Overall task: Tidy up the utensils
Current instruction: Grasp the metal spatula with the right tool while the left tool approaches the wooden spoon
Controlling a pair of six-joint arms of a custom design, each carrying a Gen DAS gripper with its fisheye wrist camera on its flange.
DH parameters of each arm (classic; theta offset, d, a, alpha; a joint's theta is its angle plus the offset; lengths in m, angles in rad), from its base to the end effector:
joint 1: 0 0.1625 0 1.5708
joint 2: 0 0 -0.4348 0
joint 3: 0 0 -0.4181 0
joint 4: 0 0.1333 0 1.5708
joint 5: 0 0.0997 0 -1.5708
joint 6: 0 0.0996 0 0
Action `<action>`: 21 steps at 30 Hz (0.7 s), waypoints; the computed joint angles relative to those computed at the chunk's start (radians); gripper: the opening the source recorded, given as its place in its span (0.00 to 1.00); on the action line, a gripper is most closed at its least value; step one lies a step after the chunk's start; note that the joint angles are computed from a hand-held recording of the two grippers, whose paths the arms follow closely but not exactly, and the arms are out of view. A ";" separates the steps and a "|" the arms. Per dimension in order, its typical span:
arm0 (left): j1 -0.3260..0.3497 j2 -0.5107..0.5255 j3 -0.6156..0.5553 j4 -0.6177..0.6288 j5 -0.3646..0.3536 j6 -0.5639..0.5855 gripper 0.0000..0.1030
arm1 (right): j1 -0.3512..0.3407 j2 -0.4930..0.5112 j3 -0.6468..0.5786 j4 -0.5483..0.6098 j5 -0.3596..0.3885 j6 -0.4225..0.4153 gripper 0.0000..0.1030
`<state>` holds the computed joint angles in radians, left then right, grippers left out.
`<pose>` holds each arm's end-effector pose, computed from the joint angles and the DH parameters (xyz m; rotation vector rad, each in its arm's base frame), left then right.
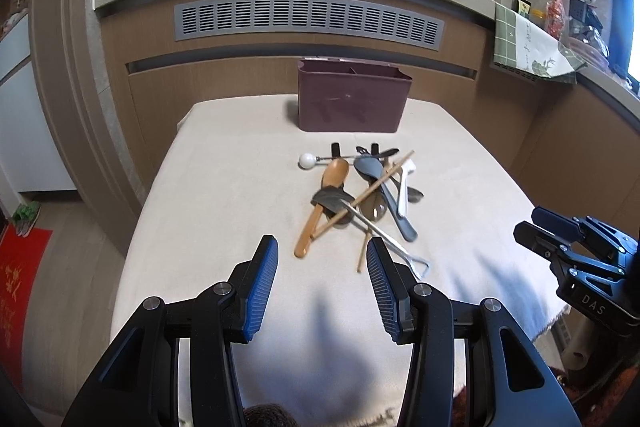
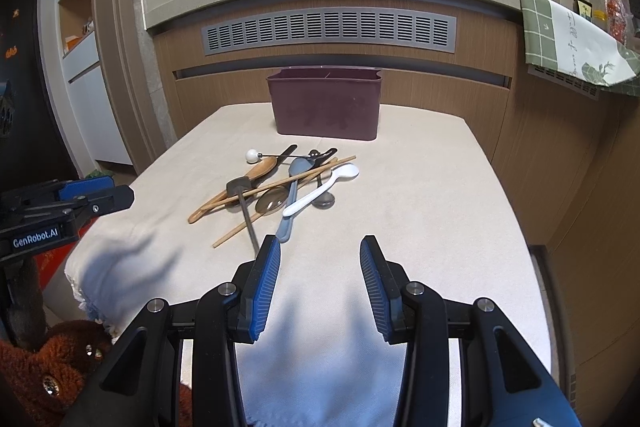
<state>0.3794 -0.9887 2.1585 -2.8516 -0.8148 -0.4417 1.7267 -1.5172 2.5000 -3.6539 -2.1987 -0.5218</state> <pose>-0.3985 -0.3759 0.0798 0.8895 2.4158 -0.8427 0.1317 -0.3561 0.3011 0.3038 -2.1204 1.1429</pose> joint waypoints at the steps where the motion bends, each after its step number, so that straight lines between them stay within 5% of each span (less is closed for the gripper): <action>1: 0.011 0.002 -0.007 -0.014 -0.003 0.014 0.46 | -0.003 0.002 -0.006 0.002 0.005 -0.010 0.39; 6: 0.065 0.012 -0.032 -0.066 -0.023 0.070 0.46 | -0.035 0.011 -0.060 0.096 0.060 -0.048 0.39; 21: 0.202 0.024 -0.064 -0.090 0.007 -0.002 0.46 | -0.081 0.125 -0.274 0.439 0.186 -0.079 0.37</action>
<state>0.5816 -0.9643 2.0946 -2.9421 -0.8079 -0.4441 1.6456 -1.3925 2.2261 -3.2149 -2.0122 -0.6006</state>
